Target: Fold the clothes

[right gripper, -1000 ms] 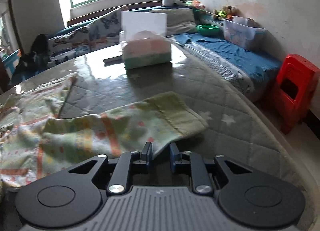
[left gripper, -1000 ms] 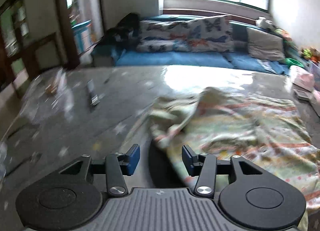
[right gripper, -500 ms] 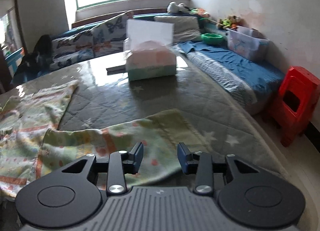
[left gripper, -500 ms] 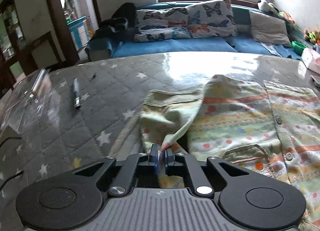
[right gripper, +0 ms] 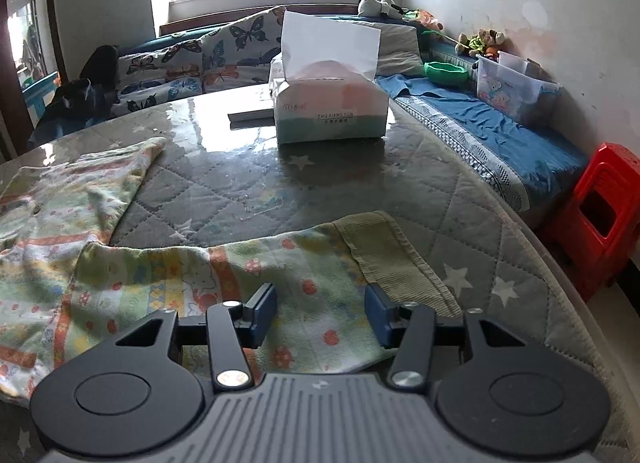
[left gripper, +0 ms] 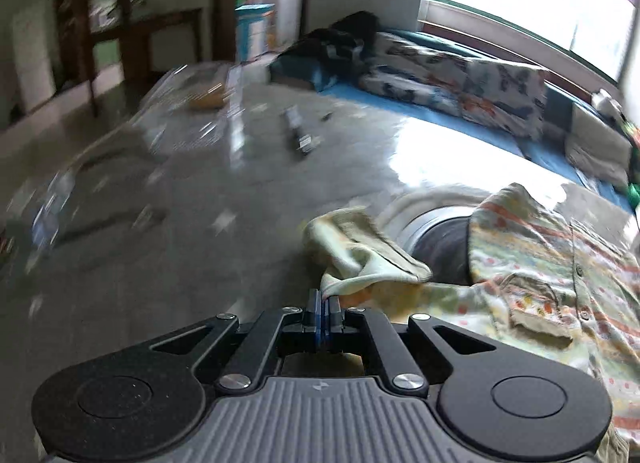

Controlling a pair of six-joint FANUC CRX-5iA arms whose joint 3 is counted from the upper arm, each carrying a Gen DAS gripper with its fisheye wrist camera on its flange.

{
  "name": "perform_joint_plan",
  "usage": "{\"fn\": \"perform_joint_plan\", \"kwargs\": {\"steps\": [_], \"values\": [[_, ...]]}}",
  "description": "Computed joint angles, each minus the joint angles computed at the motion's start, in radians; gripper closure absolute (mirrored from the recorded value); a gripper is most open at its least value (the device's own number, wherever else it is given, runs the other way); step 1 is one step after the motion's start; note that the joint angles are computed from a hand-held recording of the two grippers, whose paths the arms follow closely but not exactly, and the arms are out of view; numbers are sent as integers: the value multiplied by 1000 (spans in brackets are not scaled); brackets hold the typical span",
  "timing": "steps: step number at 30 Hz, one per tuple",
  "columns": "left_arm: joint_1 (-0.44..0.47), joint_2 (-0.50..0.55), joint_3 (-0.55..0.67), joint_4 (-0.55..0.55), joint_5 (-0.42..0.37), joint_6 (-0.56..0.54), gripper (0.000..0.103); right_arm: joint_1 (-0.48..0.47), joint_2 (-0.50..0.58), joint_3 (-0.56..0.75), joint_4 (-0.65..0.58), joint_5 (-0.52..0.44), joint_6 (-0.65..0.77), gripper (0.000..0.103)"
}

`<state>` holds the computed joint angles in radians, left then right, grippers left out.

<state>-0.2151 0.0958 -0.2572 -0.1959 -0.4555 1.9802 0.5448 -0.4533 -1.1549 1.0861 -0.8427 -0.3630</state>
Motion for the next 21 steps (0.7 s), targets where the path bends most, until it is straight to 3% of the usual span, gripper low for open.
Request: {"fn": "perform_joint_plan", "kwargs": {"steps": [6,9,13,14,15,17,19,21], "values": [[18,-12,8,-129,-124,208,92,2,-3,0,-5,0,14,51],[-19,-7,60,-308,-233,385,92,3,-6,-4,1,-1,7,51],[12,-61,4,-276,-171,306,92,5,0,-1,-2,-6,7,51],[10,-82,-21,-262,-131,246,85,6,1,0,-3,-7,6,51],[0,-94,-35,-257,-105,205,73,7,3,1,-4,-9,5,51],[-29,-102,-49,-249,-67,137,61,9,5,3,-6,-12,3,50],[-45,-100,-63,-200,-22,55,61,11,6,4,-8,-15,1,50],[-56,-82,-72,-139,18,-40,53,11,3,3,-10,-14,1,50]]}}
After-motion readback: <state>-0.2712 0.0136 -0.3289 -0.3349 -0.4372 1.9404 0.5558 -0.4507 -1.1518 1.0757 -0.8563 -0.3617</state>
